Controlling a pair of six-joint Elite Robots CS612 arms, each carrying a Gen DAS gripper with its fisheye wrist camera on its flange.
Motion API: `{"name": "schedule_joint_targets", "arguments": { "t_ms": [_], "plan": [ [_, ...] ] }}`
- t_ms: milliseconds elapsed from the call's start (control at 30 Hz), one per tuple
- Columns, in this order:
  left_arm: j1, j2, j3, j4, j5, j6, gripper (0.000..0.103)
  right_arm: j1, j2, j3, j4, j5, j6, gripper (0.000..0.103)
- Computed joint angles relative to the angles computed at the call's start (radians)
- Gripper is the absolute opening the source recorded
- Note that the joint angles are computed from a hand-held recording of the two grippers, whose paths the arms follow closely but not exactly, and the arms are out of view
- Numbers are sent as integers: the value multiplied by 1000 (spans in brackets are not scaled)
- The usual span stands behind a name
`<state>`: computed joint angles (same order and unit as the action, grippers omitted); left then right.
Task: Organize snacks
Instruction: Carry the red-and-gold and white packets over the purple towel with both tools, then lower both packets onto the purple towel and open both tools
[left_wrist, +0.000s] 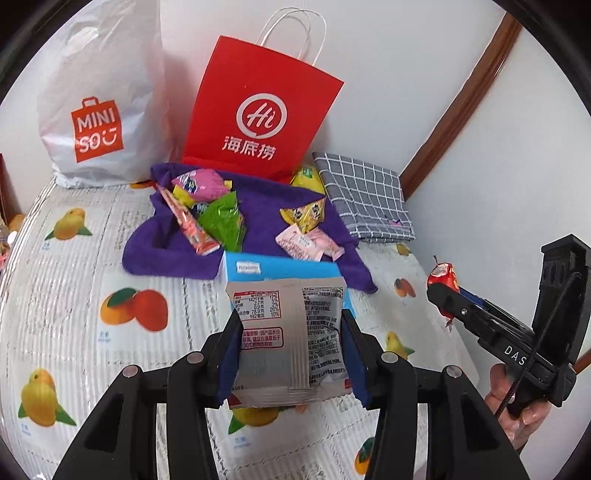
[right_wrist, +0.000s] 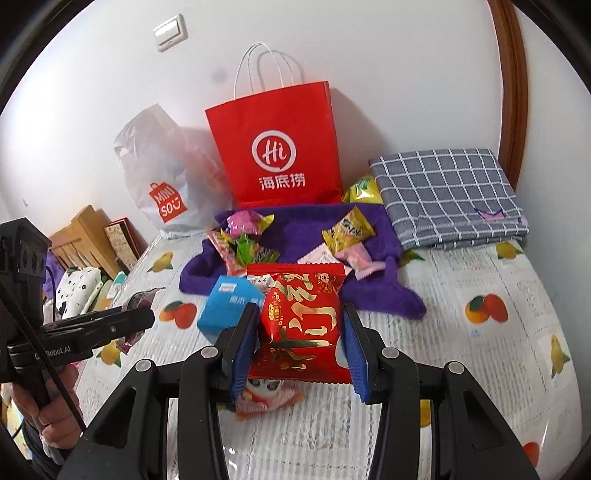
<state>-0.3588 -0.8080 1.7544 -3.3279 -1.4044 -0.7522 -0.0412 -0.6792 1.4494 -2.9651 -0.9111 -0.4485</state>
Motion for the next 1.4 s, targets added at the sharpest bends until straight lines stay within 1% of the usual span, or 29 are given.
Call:
{"name": "schedule_joint_targets", "arguments": {
  "t_ms": [200, 367, 500, 633, 733, 1033, 1167, 1400],
  "plan": [
    [9, 7, -42, 9, 10, 25, 47, 14, 13, -56, 43, -6, 1, 44],
    [19, 17, -79, 31, 5, 33, 47, 22, 27, -96, 54, 0, 8, 44],
    [23, 22, -105, 52, 18, 55, 47, 26, 42, -136, 69, 16, 27, 44],
    [27, 29, -134, 94, 45, 70, 47, 33, 61, -189, 116, 22, 39, 44],
    [39, 36, -151, 104, 28, 68, 47, 40, 76, -223, 137, 21, 51, 44],
    [63, 48, -180, 159, 59, 68, 47, 66, 135, -343, 191, -8, 46, 44],
    [82, 57, -188, 166, 49, 53, 47, 74, 170, -410, 244, -20, 34, 44],
    [113, 83, -224, 198, 21, 39, 47, 92, 244, -547, 380, -32, 14, 44]
  ]
}}
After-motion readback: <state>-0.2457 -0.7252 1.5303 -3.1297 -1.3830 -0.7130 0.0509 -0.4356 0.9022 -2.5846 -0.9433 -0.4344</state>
